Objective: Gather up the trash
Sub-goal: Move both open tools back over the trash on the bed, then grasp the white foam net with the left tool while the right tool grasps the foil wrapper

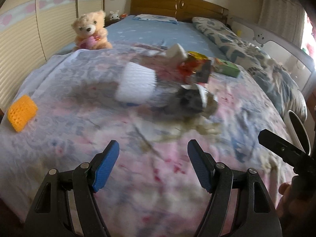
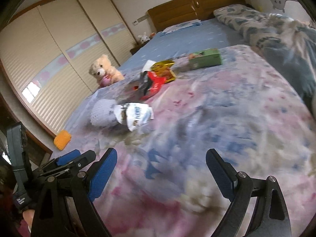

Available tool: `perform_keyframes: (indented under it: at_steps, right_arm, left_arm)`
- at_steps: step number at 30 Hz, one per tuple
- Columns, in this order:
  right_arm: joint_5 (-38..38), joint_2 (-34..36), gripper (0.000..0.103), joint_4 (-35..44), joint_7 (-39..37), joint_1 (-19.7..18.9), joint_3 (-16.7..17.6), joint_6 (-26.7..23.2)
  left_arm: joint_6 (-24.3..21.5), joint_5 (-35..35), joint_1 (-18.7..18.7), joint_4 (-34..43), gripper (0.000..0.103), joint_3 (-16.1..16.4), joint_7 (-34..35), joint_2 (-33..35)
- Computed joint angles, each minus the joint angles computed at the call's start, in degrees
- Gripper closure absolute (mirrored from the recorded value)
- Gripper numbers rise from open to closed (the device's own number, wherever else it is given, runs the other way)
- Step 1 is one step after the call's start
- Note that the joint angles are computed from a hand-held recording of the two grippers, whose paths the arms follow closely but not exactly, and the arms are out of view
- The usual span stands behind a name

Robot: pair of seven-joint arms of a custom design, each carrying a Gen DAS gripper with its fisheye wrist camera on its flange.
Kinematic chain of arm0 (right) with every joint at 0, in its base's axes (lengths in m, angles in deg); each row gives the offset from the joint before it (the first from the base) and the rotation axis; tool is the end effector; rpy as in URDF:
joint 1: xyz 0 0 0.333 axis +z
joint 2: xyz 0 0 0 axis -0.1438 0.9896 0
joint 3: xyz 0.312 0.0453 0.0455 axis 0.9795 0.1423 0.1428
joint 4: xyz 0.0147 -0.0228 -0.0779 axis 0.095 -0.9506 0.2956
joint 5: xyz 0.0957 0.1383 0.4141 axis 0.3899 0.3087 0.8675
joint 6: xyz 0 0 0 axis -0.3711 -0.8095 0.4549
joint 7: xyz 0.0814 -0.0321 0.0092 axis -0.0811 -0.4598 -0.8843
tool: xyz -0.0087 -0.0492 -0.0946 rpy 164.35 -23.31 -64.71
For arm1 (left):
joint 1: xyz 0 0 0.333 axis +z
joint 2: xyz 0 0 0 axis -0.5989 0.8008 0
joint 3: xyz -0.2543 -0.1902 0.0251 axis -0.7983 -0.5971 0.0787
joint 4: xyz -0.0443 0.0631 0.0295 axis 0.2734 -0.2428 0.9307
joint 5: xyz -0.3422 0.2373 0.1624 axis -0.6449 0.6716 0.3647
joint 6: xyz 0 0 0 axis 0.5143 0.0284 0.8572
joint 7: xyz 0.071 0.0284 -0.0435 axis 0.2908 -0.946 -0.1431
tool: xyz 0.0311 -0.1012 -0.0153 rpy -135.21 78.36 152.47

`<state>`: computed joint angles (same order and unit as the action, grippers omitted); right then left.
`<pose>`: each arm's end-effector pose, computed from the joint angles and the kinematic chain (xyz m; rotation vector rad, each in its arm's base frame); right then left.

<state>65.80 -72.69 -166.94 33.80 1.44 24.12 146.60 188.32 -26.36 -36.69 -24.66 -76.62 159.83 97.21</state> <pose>0.6704 0.1570 0.4722 -1.5464 1.6741 -0.2787 0.7032 -0.0830 0.4717 -1.7730 1.9114 -0.8052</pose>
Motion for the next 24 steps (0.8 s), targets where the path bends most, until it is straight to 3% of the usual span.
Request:
perform_keyframes:
  at_steps: [10,18,20,22,23,24]
  right_arm:
    - [-8.02,8.89,0.011,11.28,8.26,1.54,-0.12,-1.37]
    - [-15.55,18.22,0.013,24.39,15.91,1.82,-0.27,-7.98]
    - [-16.71,20.10,0.027,26.81,16.78,1.80,-0.21,-10.09]
    - [-17.07,21.29,0.050,28.40,17.10,1.47,0.15,-12.33]
    - [-17.55,20.92,0.054,27.63,17.40,1.73,-0.09,-11.12]
    - [-16.86,20.77,0.064,27.38,16.48,1.01,0.74,-11.06]
  left_arm:
    - [-4.65,-2.62,2.85,12.10,0.030,-0.61,5.03,8.20]
    - [-9.07,-3.90,3.43,21.95,0.030,-1.29,7.10,15.35]
    - [-9.74,-3.15,3.07,23.78,0.040,-1.09,6.95,16.83]
    - [-11.73,-4.36,3.88,25.33,0.082,-2.19,8.56,17.93]
    - [-12.66,-4.59,3.89,25.83,0.087,-2.33,8.81,18.28]
    - [-12.71,-4.70,3.80,25.67,0.090,-2.34,8.88,18.22]
